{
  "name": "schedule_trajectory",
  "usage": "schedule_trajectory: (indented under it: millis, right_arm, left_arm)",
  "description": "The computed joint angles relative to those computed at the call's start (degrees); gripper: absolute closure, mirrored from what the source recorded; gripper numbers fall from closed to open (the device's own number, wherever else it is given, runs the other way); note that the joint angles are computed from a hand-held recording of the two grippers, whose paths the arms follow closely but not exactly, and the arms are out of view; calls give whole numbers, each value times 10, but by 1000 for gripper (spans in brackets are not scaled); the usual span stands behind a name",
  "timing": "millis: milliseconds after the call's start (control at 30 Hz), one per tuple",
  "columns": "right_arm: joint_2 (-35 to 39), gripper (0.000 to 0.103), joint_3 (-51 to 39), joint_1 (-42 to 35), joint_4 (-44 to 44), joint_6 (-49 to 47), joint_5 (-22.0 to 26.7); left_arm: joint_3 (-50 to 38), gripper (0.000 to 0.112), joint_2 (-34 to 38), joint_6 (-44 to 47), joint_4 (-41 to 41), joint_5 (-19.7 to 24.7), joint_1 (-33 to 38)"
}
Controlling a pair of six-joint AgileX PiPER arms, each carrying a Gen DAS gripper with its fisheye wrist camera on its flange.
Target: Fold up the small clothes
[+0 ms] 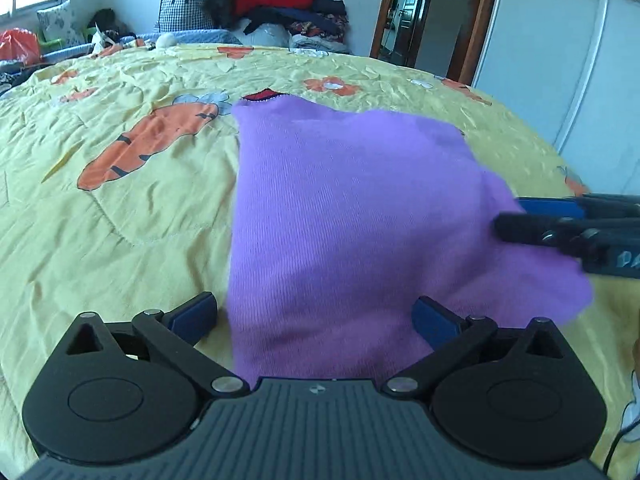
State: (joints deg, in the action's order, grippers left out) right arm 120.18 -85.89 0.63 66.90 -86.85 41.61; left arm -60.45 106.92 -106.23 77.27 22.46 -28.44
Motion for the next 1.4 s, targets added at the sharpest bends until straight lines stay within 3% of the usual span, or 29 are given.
schedule_trajectory:
  millis: [67, 133, 200, 233, 300, 400, 500, 567, 633, 667, 767, 833, 900, 967, 1033, 1100, 1200, 1300, 1333, 1400]
  right_arm:
    - [-3, 55, 15, 28, -42, -3, -75]
    - [-1, 30, 9, 32, -102, 51, -115]
    - [-14, 32, 7, 9, -115, 102, -90]
    - [-39, 29, 33, 5, -112, 93, -102]
    - [-81, 20, 89, 3, -50, 20, -118]
    - [-101, 17, 122, -2, 12, -39, -65]
    - [-102, 16, 153, 31, 24, -88, -96]
    - [-86, 8, 157, 41, -5, -83, -127]
    - [-79, 5, 157, 14, 15, -100, -101]
    - [-80, 0, 157, 6, 0, -75, -110]
    - [-83, 0, 152, -13, -56, -20, -108]
    - [-112, 0, 177, -7, -54, -4, -151]
    - [-143, 0, 210, 0, 12, -50, -181]
    - [-174, 0, 246, -9, 119, -126, -158]
    - [-187, 0, 256, -6, 158, -148, -129]
    - [-166, 0, 227, 25, 112, -118, -137]
    - [-116, 0, 172, 81, 48, -21, -211]
    - [-73, 0, 124, 93, -39, 45, -193]
    - [-56, 0, 119, 95, -68, 52, -208]
    - [-59, 0, 115, 70, -68, 55, -171]
  left_arm:
    - [14, 9, -4, -26, 28, 13, -5]
    - [26, 9, -18, -8, 1, 18, -5]
    - [42, 9, -42, 9, -35, 3, 4]
    - [46, 9, -52, 27, -60, 0, 5]
    - [60, 9, -73, 12, -58, -11, 3]
    - [56, 9, -83, 13, -72, 0, -18]
    - [35, 9, -69, 30, -99, 18, -37]
    - [22, 9, -53, 52, -131, 18, -41]
    - [17, 9, -38, 41, -118, 44, -59]
    - [14, 9, -32, 46, -116, 58, -68]
    - [15, 9, -37, 78, -144, 77, -84]
    - [44, 9, -68, 59, -144, 52, -81]
    - [66, 9, -97, 34, -124, 53, -86]
    - [72, 9, -113, 10, -85, 73, -93]
    - [56, 9, -110, 16, -83, 85, -83]
    - [20, 9, -89, 56, -123, 62, -47]
    - [-54, 9, -28, 106, -160, 62, -14]
    - [-122, 9, 41, 211, -235, 59, 9]
    - [-123, 9, 52, 228, -239, 60, 8]
    - [-95, 9, 37, 194, -192, 80, -18]
